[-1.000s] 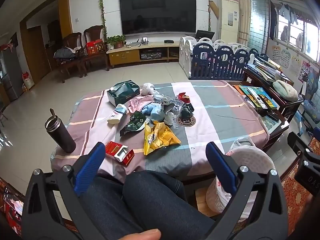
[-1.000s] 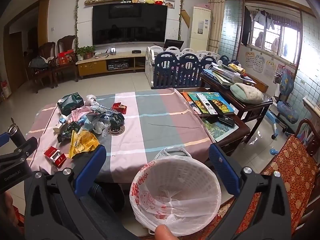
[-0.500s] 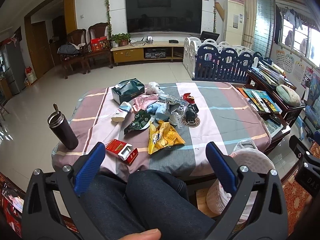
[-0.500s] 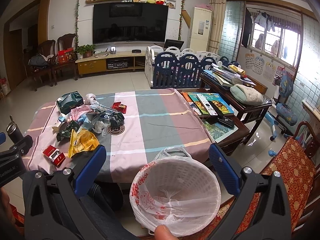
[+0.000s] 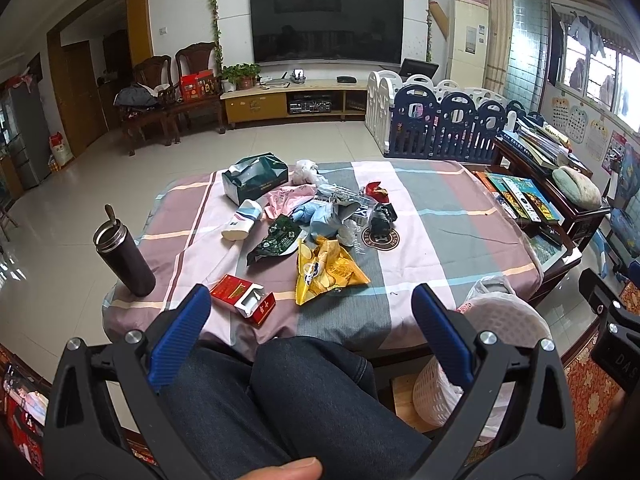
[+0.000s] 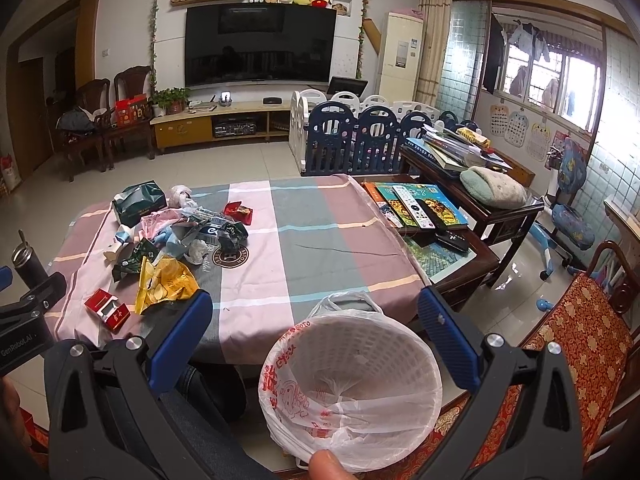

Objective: Collect trash

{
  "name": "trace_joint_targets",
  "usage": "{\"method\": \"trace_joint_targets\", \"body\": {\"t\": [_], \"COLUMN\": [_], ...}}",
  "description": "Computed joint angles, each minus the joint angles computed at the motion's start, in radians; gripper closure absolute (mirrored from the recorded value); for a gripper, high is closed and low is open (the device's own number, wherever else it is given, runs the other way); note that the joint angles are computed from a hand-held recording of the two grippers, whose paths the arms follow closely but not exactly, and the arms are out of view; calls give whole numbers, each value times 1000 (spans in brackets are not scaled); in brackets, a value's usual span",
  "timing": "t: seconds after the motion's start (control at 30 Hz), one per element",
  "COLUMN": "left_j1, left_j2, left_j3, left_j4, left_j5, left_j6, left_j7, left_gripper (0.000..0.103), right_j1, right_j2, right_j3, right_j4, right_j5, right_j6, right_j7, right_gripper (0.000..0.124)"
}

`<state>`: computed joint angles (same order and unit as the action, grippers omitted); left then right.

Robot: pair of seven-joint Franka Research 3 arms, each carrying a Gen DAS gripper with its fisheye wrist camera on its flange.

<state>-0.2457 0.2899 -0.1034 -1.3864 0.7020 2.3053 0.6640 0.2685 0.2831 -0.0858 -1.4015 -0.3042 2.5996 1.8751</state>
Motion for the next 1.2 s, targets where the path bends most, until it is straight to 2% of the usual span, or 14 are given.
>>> {"method": "trace_joint_targets", "body": {"t": [1.2], "left_j1": [0], "left_j2": [1], "left_j3": [0], "left_j4": [-1], "left_j5": [-2], "left_j6": [1], "left_j7": [-1], "left_gripper": [3], "right_j1": [1], "right_j2": [-1], "right_j3": [0], "right_j4": [-10], "right_j5": [-6], "right_j6": [-8], "right_j7": [11], "right_gripper": [24]}}
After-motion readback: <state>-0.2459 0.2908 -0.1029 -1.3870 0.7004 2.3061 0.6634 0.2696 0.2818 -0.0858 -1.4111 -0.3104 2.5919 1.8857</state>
